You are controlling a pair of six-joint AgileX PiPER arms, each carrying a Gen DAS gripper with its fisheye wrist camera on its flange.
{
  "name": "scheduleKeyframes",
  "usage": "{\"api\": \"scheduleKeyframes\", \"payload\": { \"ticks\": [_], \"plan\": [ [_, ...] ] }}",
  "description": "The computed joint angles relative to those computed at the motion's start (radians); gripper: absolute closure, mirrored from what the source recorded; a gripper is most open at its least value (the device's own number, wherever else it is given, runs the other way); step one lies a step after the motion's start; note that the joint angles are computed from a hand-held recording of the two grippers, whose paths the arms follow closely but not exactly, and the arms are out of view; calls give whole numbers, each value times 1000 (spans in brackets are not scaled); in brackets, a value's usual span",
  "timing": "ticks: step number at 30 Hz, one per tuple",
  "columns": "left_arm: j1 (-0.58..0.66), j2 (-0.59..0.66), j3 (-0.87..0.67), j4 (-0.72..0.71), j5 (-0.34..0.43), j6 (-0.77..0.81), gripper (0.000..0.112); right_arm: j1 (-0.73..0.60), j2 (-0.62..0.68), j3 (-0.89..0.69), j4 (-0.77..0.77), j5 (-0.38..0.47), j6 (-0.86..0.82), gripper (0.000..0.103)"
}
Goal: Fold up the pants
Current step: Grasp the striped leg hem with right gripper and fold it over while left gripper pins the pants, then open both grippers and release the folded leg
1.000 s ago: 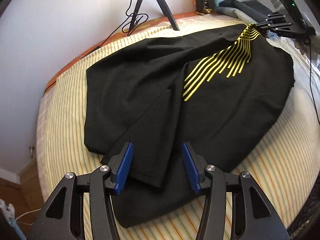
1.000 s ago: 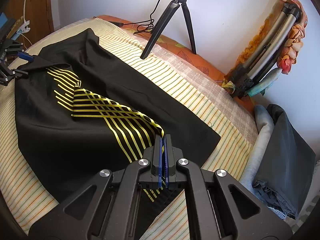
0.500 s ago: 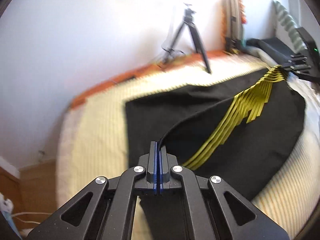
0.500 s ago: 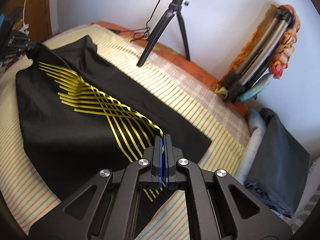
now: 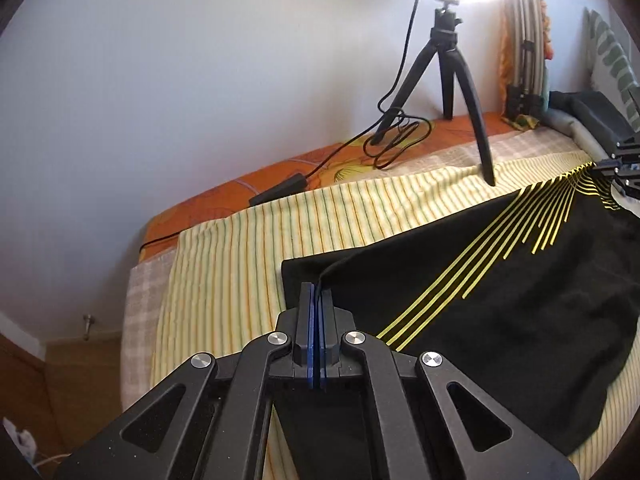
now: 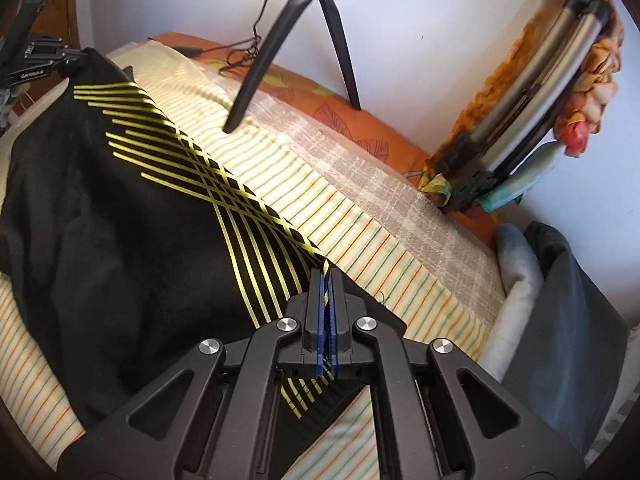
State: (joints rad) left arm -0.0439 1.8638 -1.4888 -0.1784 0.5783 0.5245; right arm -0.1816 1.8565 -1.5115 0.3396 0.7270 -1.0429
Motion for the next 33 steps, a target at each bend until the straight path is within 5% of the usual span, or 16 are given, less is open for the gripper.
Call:
{"api": "scheduleKeyframes", "payload": {
  "ticks": [4,7,11,13,22,33],
  "plan": [
    [-31,29,-5,111,-4,-69,112,-9,48,-62,3,48,52,101],
    [-25,58,-51,125,25,-118,107,-43,57,-94,41,92,81,81],
    [-8,48,-63,137,23,-170,79,-114,13,-73,119,114,102,52],
    [-4,19,-40,140,7,-180,79,-163,-21,-44,163,131,117,42],
    [-29,-256,229,-109,-23,57,77,-391,-157,179,346,319,171,39],
    [-237,-484,502,-232,64,151,77,-494,-197,382,442,406,222,39]
  ]
}}
